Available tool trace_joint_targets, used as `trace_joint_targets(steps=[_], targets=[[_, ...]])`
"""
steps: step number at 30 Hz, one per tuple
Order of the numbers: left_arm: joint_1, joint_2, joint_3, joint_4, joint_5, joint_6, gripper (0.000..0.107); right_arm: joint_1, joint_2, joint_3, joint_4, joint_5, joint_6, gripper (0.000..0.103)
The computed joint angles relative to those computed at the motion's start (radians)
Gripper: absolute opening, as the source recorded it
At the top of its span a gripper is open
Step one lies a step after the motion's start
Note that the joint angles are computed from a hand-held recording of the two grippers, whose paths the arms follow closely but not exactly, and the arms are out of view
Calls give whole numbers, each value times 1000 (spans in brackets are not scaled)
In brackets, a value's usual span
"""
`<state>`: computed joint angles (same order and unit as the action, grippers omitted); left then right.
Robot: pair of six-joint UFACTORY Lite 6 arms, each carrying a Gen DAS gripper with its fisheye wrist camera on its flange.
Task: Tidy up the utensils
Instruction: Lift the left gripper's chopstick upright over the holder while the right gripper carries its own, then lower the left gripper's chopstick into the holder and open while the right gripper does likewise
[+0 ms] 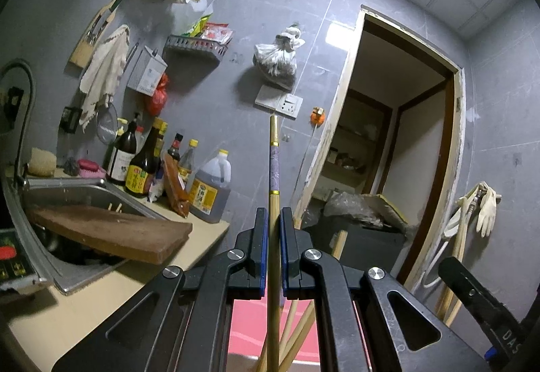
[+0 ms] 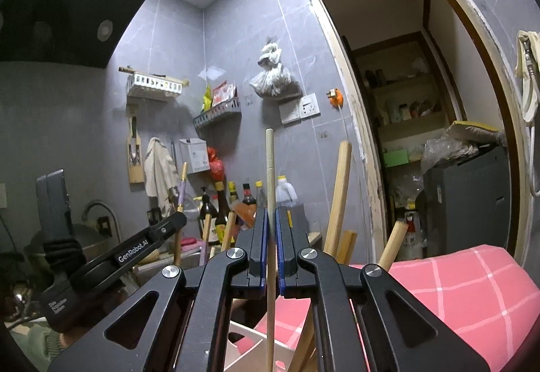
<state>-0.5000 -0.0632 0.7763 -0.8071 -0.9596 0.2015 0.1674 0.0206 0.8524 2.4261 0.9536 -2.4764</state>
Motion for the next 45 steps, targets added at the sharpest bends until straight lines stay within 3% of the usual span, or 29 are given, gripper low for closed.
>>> trace_joint_targets(steps=[22, 45], targets=[[-97, 49, -77, -46, -48, -12, 5, 57, 32, -29, 41, -67, -96, 3], [-130, 2, -150, -37, 14, -36, 7, 51, 3, -62, 15, -131, -111, 6]])
